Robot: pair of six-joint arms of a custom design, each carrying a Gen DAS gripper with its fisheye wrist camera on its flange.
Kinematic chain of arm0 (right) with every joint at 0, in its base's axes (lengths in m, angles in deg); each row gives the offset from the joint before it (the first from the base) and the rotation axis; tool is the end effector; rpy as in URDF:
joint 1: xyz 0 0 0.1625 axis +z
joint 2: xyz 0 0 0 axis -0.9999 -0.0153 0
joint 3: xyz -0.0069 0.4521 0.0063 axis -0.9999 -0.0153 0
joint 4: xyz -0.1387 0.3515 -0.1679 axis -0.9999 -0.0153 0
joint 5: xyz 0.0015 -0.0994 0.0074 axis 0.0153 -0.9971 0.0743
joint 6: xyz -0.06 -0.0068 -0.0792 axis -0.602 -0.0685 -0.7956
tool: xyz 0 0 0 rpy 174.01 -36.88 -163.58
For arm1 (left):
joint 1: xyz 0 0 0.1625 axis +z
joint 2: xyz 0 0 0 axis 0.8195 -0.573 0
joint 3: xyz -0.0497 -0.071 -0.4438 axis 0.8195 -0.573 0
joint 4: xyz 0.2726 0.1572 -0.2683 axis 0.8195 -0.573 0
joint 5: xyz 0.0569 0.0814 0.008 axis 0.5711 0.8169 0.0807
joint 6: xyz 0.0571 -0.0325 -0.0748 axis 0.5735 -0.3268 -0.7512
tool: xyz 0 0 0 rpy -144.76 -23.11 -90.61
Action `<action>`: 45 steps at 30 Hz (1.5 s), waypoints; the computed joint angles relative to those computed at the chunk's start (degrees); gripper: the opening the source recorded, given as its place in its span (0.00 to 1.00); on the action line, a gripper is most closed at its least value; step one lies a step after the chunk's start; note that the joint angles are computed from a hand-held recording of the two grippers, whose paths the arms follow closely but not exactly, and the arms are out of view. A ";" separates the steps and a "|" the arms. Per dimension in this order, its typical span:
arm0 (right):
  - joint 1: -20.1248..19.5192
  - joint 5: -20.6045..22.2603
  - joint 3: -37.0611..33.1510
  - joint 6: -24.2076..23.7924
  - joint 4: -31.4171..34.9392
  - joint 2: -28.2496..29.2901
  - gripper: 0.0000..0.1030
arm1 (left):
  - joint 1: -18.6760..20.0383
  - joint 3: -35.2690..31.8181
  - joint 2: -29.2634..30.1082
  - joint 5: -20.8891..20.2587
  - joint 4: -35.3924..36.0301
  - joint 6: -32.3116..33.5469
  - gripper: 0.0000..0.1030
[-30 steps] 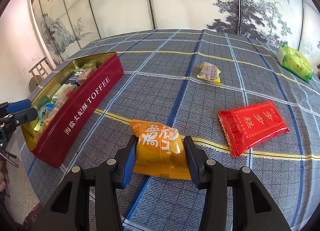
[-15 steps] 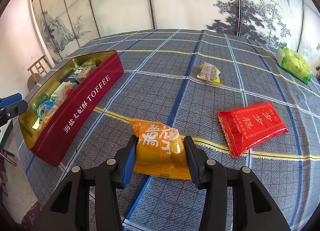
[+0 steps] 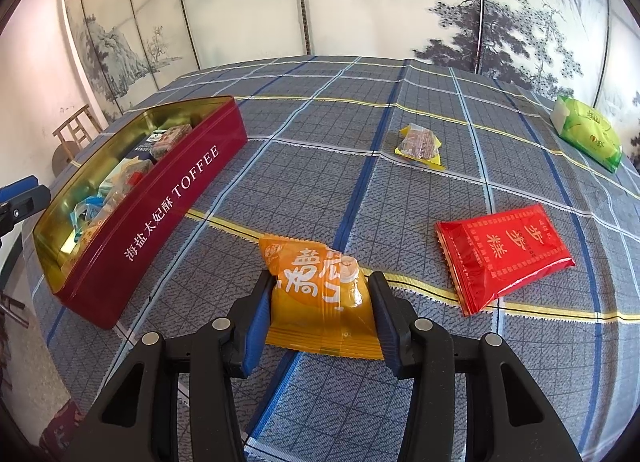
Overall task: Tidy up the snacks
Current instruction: 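Withdraw the left gripper from the tin while the right holds the yellow packet, then carry the yellow-orange packet toward the gold tin with the right gripper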
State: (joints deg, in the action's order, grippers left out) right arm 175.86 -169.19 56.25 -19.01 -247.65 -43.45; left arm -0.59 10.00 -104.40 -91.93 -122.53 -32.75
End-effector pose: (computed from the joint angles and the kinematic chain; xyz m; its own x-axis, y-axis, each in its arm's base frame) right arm 0.0456 -0.7676 0.2563 -0.7464 -0.0287 0.6649 -0.4595 0.7449 -0.4837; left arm -0.3081 -0.7855 0.0891 -0.6431 0.2399 -0.7273 0.6632 0.6492 -0.3723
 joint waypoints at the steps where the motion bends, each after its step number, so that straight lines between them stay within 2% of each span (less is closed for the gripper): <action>1: 0.05 -0.12 0.03 -0.08 -0.04 -0.01 0.47 | 0.14 0.03 0.04 -0.02 -0.76 0.47 0.67; 7: 0.21 -0.88 0.29 -0.66 -0.31 -0.07 0.47 | 1.44 -1.04 0.77 0.22 -5.37 4.72 0.68; 15: 0.30 -1.83 -1.06 -1.33 0.17 0.63 0.48 | 3.92 -4.69 2.20 0.76 -8.12 7.97 0.70; 24: 0.67 -3.31 -1.55 -2.18 -0.37 1.26 0.48 | 6.58 -8.04 2.78 -2.12 -7.61 8.13 0.70; 36: 1.03 -4.78 -1.93 -3.17 -1.06 1.89 0.49 | 8.10 -13.88 5.14 -3.20 -7.39 10.14 0.70; 45: 1.09 -5.12 -2.04 -3.30 -1.25 2.01 0.49 | 9.27 -15.77 5.44 -5.38 -4.30 6.99 0.70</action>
